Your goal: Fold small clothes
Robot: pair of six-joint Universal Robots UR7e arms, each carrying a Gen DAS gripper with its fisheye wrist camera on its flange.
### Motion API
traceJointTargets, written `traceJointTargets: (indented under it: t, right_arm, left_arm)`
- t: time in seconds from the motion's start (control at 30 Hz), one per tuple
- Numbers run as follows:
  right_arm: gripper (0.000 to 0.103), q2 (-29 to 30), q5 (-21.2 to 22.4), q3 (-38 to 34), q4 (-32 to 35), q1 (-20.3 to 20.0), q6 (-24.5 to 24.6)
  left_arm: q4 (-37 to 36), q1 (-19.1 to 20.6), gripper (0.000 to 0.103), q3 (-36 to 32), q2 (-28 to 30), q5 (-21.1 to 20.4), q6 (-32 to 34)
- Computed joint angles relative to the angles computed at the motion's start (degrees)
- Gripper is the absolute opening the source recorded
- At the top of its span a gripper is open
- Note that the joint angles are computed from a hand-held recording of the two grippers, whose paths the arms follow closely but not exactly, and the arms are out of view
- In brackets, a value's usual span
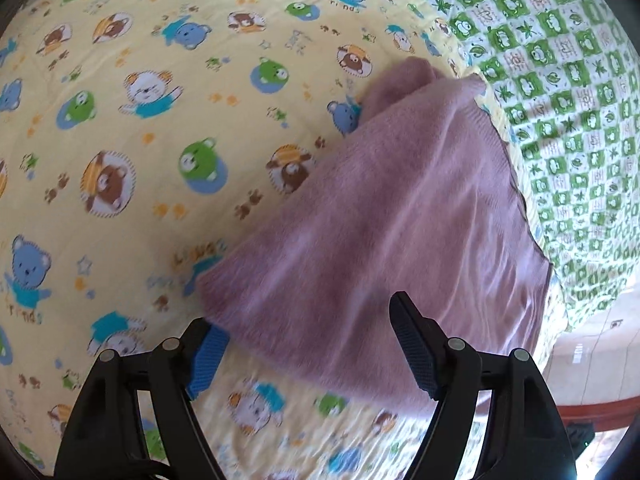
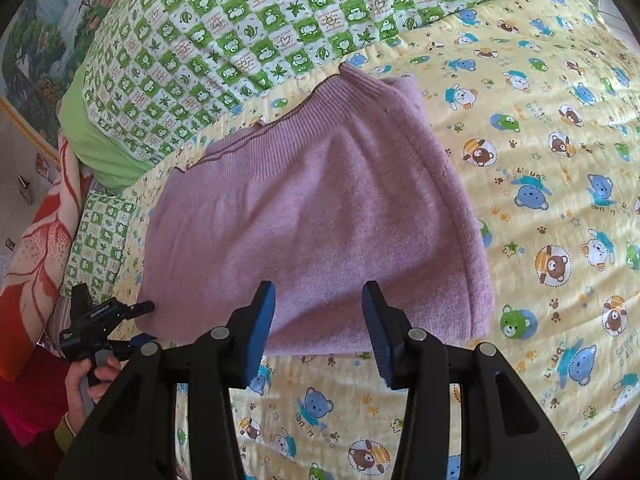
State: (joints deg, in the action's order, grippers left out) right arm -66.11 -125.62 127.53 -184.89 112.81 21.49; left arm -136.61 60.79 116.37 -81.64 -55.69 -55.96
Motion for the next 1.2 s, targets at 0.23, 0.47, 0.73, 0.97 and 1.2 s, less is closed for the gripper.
traceJointTargets:
  t: [0.23,0.47,0.73,0.97,1.2]
  right_arm:
    - [0.047,0.0,1.0,-0.3,0.3,-0.4,-0.8]
    - [0.047,0.4,2.4,-0.3,0.4,-1.3,-0.4]
    - [0.047,0.7,4.3,-0.9,0.3,-1.9,-2.0]
    - [0.047,-0.5,5.1,-0.2,0.0,-3.2,-2.5]
    - [0.047,-1.9,7.1,-0.3,-0.2,-5.3,-4.3]
  left_arm:
    - [-0.4,-0.2,0.071,-1.1,2.0,2.5,0.9]
    - [-1.5,-0.1,0.028,-1.2,1.8,3.0,2.2]
    - [-1.7,-5.6,0.02,-4.0,4.2,6.0,8.2]
    - [-6.6,-10.2,0.019,-8.5,10.3,3.0,20.1]
    - [-6.3,-12.5,0.018,-11.0,17.9,-2.2,27.7]
